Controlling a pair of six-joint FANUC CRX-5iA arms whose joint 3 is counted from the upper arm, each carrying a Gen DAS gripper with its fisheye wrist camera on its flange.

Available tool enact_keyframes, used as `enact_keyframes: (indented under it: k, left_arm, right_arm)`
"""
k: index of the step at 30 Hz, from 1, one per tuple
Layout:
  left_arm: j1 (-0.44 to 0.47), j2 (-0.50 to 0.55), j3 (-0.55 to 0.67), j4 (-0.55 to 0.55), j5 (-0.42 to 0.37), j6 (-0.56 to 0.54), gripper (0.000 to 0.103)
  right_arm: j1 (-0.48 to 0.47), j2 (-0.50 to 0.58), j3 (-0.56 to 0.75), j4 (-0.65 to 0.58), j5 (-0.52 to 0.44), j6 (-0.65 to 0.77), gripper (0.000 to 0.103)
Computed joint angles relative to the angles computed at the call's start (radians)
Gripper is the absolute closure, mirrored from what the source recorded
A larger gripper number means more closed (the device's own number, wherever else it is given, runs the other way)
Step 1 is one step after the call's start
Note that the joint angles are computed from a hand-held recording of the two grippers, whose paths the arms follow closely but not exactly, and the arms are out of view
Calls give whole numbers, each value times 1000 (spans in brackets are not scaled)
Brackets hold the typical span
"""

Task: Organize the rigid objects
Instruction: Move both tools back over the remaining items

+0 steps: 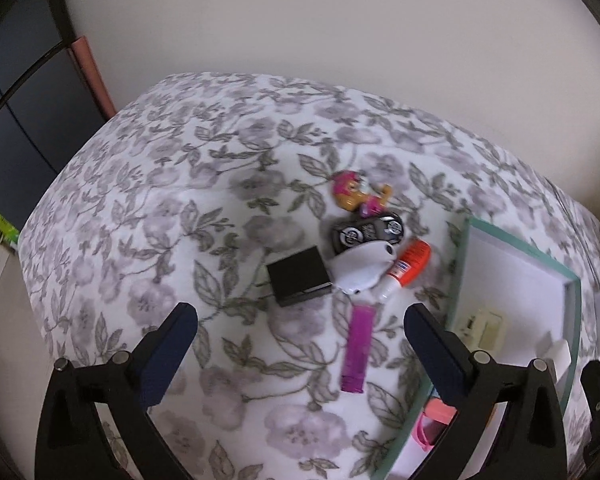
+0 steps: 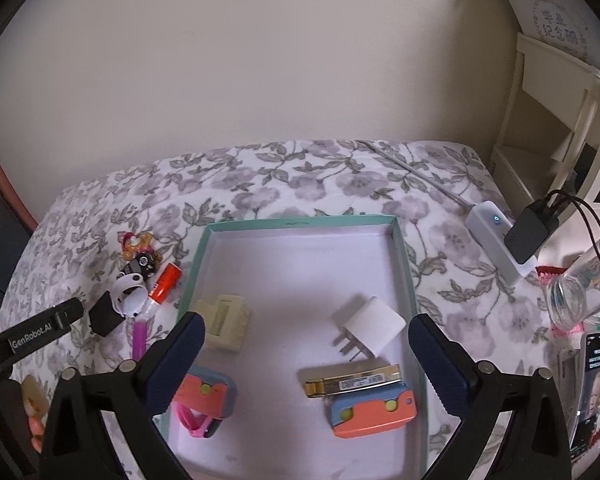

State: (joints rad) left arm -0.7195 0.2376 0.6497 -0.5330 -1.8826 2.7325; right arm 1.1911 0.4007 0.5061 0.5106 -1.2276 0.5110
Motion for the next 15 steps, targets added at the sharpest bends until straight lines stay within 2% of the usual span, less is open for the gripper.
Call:
enact_keyframes:
  k: [5, 11, 15]
  left_arm:
    - [12, -33, -32, -6, 4, 33, 0]
    - [24, -67, -66, -17, -2, 62, 0]
    - [44, -100, -107, -3, 8, 83, 0]
  right_arm:
    - [7, 8, 5, 0, 24, -7, 0]
    - [10, 33, 39, -59, 59, 5, 0]
    - [28, 93, 122, -65, 10, 70, 0]
